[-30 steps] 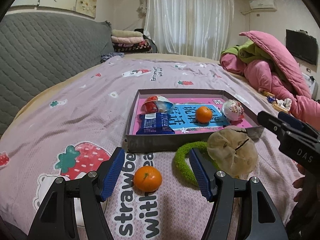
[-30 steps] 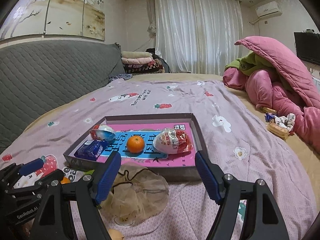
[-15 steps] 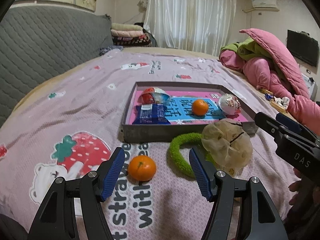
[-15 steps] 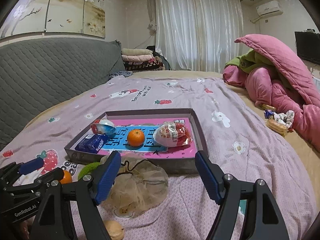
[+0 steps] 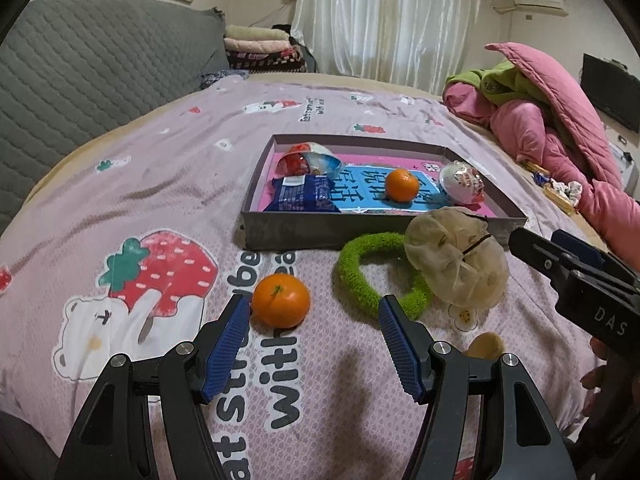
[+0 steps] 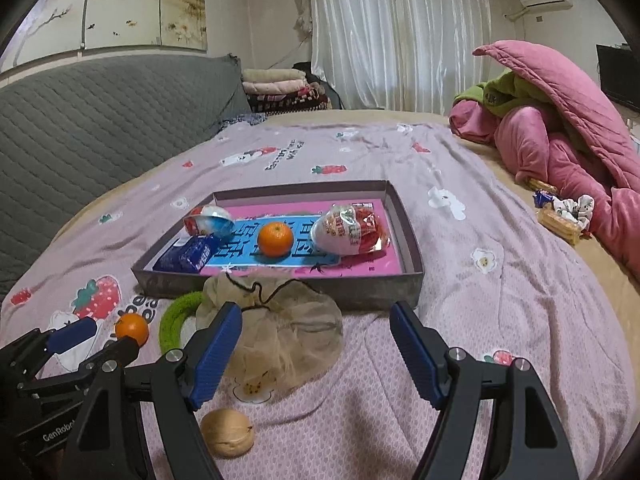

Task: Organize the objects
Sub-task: 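Move the left tool toward the loose orange while the right tool approaches the mesh bag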

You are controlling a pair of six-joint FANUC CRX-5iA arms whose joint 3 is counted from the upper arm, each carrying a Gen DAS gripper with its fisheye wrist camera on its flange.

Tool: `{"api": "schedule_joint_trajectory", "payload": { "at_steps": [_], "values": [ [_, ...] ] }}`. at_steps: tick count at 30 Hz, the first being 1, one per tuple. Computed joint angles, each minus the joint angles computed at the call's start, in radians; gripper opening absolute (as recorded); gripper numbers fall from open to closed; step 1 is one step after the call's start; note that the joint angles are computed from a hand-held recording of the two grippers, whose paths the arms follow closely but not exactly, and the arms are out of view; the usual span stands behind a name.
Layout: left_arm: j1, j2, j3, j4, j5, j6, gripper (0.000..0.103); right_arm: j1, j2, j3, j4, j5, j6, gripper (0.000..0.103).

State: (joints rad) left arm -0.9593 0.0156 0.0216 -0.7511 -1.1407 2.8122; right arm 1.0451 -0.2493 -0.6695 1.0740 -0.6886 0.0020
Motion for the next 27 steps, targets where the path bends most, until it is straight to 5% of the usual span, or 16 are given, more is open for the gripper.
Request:
{"api": "schedule_joint_trajectory", "payload": {
  "at_steps": [27],
  "values": [
    [0.013, -0.012, -0.031, 0.083, 0.005, -0.027, 0.069, 0.067, -0.024, 0.03, -0.162, -0.073, 0.142, 0.076]
  ]
}}
